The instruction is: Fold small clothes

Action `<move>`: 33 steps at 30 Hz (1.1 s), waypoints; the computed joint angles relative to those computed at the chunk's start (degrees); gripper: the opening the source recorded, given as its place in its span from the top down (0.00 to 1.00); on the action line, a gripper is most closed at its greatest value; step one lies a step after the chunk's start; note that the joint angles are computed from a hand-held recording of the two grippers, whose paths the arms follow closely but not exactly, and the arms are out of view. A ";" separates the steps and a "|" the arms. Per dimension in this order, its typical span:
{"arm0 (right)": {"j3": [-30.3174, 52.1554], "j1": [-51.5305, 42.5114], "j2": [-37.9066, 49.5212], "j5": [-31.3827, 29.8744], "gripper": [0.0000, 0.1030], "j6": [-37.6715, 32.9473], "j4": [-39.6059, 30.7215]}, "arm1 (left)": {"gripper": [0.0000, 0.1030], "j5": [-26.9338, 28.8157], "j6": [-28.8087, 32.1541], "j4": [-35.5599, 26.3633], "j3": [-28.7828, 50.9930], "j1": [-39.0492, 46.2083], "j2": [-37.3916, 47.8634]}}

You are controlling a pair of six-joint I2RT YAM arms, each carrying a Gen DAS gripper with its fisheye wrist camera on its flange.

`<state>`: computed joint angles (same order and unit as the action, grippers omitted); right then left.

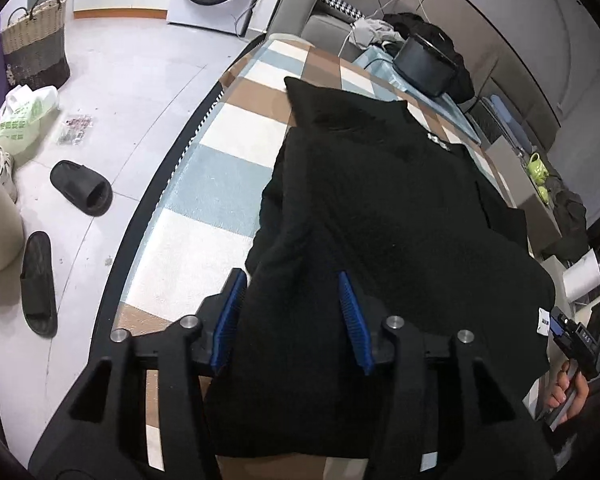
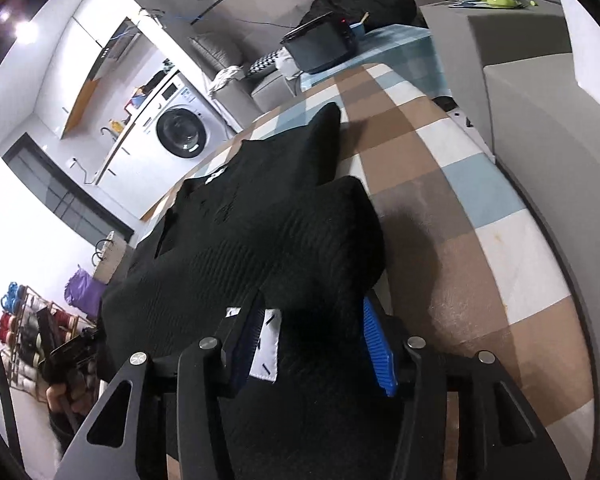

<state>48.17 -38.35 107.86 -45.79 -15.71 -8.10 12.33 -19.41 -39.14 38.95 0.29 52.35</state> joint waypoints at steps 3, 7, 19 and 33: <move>-1.21 -0.65 -1.19 -2.22 0.88 -0.95 1.10 | 0.95 -0.48 -0.79 0.18 -0.54 -1.03 -2.39; -3.66 -3.70 -4.83 -7.53 0.96 -1.33 3.31 | 0.97 -1.88 -1.38 -1.42 -0.73 -1.29 -7.64; 2.67 -5.86 3.21 -4.19 0.52 3.11 -2.74 | 0.53 3.64 -1.81 -3.88 -1.35 2.99 -7.37; -10.48 -3.37 -8.74 -15.04 0.94 8.98 21.17 | 0.98 3.54 -8.10 3.82 -2.50 2.83 -8.12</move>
<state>37.69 -41.72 99.12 -60.83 -6.73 13.08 15.87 -27.51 -35.32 36.45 3.11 44.23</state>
